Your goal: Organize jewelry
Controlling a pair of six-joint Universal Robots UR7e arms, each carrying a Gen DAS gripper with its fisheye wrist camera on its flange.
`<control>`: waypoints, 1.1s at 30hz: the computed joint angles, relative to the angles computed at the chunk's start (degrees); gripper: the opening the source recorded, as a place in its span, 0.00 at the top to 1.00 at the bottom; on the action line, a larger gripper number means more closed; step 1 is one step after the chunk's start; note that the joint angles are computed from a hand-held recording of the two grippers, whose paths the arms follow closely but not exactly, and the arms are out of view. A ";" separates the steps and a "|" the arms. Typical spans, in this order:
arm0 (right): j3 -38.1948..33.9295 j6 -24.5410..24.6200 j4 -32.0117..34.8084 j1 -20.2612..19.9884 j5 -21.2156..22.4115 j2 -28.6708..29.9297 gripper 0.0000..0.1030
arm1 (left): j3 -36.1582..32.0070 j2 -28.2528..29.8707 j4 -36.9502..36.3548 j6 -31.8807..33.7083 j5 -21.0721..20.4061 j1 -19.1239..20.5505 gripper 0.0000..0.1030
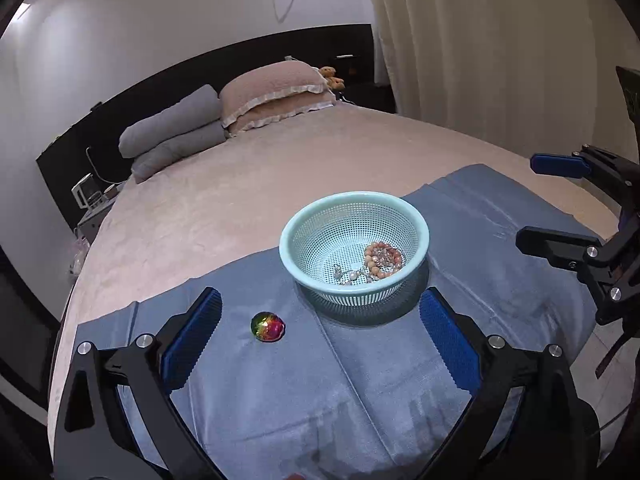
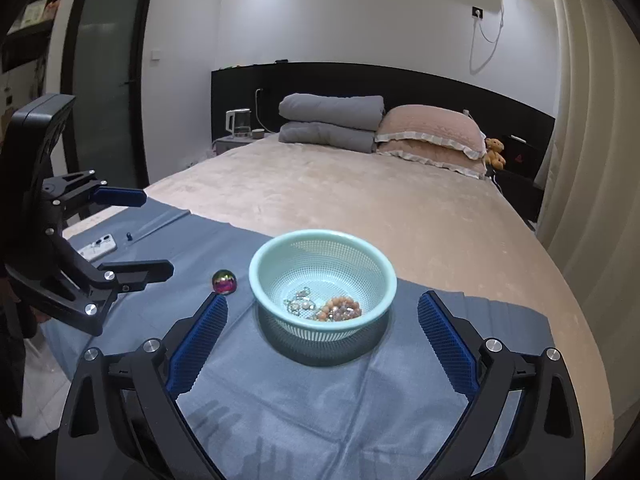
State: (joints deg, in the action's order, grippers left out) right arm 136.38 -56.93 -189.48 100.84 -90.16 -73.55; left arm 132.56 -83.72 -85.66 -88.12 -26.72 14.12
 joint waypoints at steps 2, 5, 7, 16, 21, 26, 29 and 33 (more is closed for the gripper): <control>2.73 -0.30 -3.11 -0.99 0.96 -0.74 0.10 | 1.17 0.23 3.13 -7.05 -1.07 -1.99 0.06; 7.21 -1.66 -9.09 -2.68 2.27 -1.08 0.09 | 3.67 0.26 3.15 -12.20 -3.50 -4.69 0.06; 9.76 -2.24 -11.98 -3.92 3.29 -1.36 0.08 | 5.50 0.06 2.66 -14.81 -5.17 -6.60 0.06; 15.82 -0.19 -21.69 -9.20 4.39 0.38 0.08 | 10.40 1.77 0.42 -26.05 -11.88 -14.23 0.06; 18.02 4.41 -29.80 -12.83 3.20 4.56 0.08 | 10.57 6.33 1.03 -32.33 -15.50 -16.75 0.06; 19.87 7.07 -32.98 -14.80 2.59 4.86 0.08 | 11.19 8.93 -1.31 -32.75 -17.15 -18.06 0.06; 20.58 6.90 -36.97 -14.97 0.57 7.02 0.08 | 10.92 9.67 -1.75 -32.27 -17.66 -17.81 0.06; 20.17 7.22 -39.36 -13.67 -3.34 9.87 0.08 | 10.98 11.03 -2.67 -32.15 -18.06 -17.83 0.06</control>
State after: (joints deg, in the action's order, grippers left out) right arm 156.56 -49.71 -228.83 87.17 -93.51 -63.68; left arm 143.55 -72.69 -88.33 -120.28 -44.78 -3.71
